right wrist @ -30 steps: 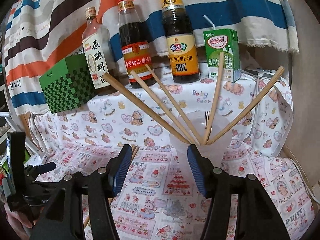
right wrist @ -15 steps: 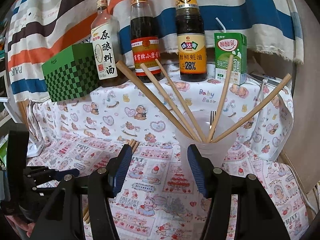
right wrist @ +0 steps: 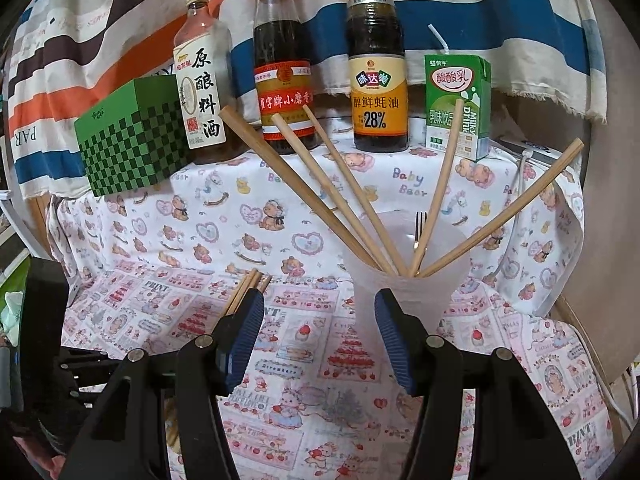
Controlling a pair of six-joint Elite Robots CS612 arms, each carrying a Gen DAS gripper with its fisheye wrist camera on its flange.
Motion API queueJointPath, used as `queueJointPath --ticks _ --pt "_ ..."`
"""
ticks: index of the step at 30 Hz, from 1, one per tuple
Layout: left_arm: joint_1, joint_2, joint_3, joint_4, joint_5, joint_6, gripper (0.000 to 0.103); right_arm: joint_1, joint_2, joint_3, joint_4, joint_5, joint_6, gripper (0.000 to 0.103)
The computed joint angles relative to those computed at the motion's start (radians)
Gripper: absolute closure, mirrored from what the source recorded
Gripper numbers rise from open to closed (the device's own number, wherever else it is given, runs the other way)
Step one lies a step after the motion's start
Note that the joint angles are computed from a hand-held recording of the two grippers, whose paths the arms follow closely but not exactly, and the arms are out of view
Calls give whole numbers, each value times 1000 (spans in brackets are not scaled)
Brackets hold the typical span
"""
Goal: Organize utensils
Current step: 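Lower the left tool onto the chopstick bundle and grasp a chopstick, then lift the chopstick with the left tool while the right tool grasps another chopstick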
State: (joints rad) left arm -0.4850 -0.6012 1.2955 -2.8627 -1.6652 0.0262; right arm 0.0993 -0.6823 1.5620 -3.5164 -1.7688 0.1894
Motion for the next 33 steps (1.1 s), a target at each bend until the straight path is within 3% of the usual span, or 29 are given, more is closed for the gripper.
queueJointPath --ticks 9,11,12,15,17,20,23,27,33 --pt "-9 -4 11 -8 42 40 84 0 0 -1 5 -10 2 43" --pt "-7 -5 10 -2 36 23 88 1 1 -2 15 -5 -4 43" --pt "-7 -5 10 0 40 18 97 1 1 -4 22 -2 -7 43" --pt "-1 -9 15 -16 31 -5 97 -2 0 -7 64 45 -14 47" --pt "-6 -21 49 -124 73 -14 98 -7 -5 -7 106 109 -21 50" --pt "4 -36 100 -347 25 -44 98 -12 -10 -12 189 208 -36 55" --pt "6 -39 138 -550 43 -59 98 -9 -5 -27 271 266 -61 59" --pt "14 -36 137 -593 43 -91 98 6 4 -46 350 271 -119 62" --pt "3 -35 143 -618 127 -104 98 19 7 -58 405 312 -168 63"
